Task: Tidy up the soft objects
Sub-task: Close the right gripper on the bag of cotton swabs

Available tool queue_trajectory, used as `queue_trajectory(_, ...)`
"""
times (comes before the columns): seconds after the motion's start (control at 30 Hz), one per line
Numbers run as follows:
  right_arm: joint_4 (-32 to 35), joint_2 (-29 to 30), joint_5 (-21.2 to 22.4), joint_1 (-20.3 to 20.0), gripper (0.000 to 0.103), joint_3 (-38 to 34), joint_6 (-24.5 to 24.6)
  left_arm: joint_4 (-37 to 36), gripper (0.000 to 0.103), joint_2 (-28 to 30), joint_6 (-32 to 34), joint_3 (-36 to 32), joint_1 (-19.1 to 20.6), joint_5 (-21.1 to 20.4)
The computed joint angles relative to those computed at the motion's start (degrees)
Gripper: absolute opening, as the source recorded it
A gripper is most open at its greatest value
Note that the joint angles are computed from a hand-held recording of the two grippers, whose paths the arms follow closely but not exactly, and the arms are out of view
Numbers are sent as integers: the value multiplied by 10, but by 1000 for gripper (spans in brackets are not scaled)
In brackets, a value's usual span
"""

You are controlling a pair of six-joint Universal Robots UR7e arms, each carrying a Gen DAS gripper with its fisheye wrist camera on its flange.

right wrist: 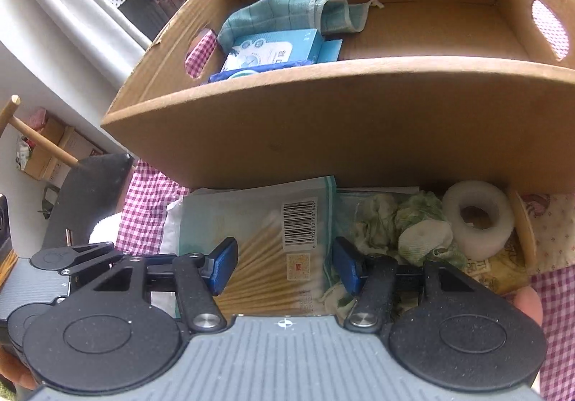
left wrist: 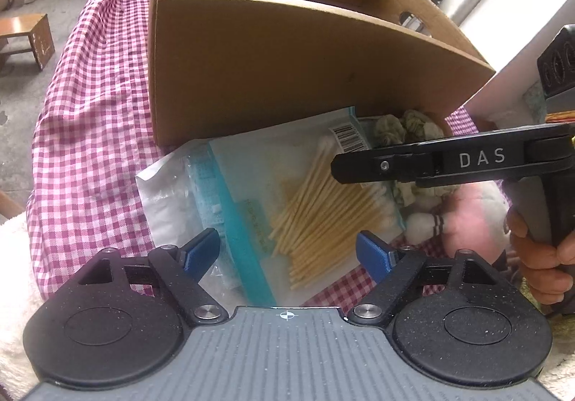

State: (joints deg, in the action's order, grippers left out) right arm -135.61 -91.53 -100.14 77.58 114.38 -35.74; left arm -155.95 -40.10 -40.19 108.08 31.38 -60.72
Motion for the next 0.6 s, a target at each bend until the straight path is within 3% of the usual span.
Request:
queue_trajectory(0.33,32,16,25,13,62,-3,11,-34,78,-35,-30,45,1,11)
queue_trajectory(0.6,17,11,16,9,56,3,14,-32,78,-63,-50,72,4,3)
